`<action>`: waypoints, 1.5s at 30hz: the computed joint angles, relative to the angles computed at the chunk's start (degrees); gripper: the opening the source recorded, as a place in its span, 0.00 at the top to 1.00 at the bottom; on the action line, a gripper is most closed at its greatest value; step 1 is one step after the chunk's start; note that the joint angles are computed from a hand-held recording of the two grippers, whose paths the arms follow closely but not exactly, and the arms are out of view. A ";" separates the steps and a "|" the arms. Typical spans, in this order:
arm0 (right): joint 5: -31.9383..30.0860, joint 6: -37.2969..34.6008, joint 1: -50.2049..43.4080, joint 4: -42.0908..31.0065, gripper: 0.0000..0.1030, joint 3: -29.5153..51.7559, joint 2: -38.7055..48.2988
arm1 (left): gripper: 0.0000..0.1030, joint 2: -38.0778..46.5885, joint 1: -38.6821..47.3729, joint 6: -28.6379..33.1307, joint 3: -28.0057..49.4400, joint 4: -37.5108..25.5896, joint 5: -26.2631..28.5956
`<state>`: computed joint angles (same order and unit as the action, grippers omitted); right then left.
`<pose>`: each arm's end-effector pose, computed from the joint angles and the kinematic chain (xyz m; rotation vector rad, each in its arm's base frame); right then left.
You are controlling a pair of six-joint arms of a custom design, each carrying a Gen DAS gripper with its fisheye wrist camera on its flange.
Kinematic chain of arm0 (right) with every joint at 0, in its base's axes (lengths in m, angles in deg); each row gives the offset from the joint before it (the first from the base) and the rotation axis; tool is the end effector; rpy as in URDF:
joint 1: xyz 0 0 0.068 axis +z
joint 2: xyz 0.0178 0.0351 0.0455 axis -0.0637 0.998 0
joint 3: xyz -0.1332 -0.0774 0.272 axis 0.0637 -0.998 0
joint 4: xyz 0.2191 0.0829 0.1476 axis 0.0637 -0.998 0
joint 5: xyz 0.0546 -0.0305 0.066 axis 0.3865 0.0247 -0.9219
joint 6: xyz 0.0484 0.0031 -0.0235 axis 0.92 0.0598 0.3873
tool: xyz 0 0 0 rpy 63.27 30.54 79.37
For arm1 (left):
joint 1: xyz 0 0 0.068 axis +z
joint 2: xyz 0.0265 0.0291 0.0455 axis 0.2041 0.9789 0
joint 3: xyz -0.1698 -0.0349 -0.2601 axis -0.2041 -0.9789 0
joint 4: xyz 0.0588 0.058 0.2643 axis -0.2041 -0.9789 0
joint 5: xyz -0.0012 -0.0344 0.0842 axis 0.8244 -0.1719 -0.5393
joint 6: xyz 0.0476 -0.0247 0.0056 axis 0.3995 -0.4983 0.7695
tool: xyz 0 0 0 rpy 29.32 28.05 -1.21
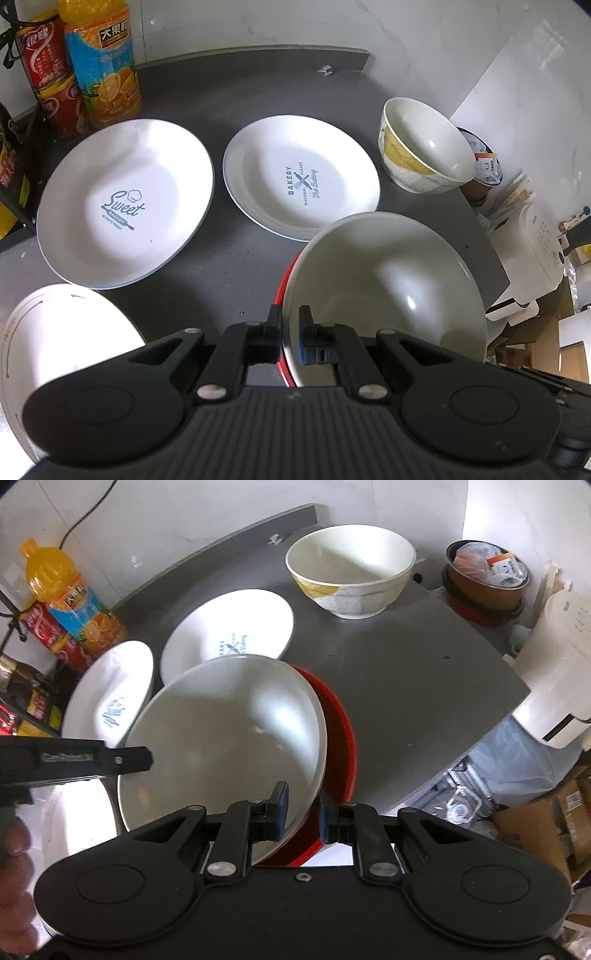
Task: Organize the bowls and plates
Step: 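Lift the cream bowl with both grippers and lower it into the red bowl, then open both grippers to release the cream bowl inside the red bowl, then move both grippers to the second cream bowl with yellow band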
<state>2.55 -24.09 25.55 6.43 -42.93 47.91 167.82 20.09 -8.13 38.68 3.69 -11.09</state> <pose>0.2852 0.1576 0.0757 0.0915 2.6775 0.2975 0.3350 0.0409 0.0981 -0.0891 2.7292 -0.2590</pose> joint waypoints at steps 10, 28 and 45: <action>0.53 0.36 0.05 -3.58 0.75 2.57 0.18 | 0.94 0.33 1.05 0.26 1.22 -2.27 1.00; 3.33 1.59 -3.70 -0.08 0.40 -2.87 -9.94 | 0.54 -3.04 -0.58 0.12 2.95 -4.06 0.54; -2.09 -2.81 -16.38 9.32 0.27 -6.38 -11.23 | 0.30 -1.53 -8.53 -2.84 9.06 -2.71 -2.03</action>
<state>0.46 -26.90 9.16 15.76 -49.31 36.69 166.29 11.56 -10.97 47.75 0.99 -13.11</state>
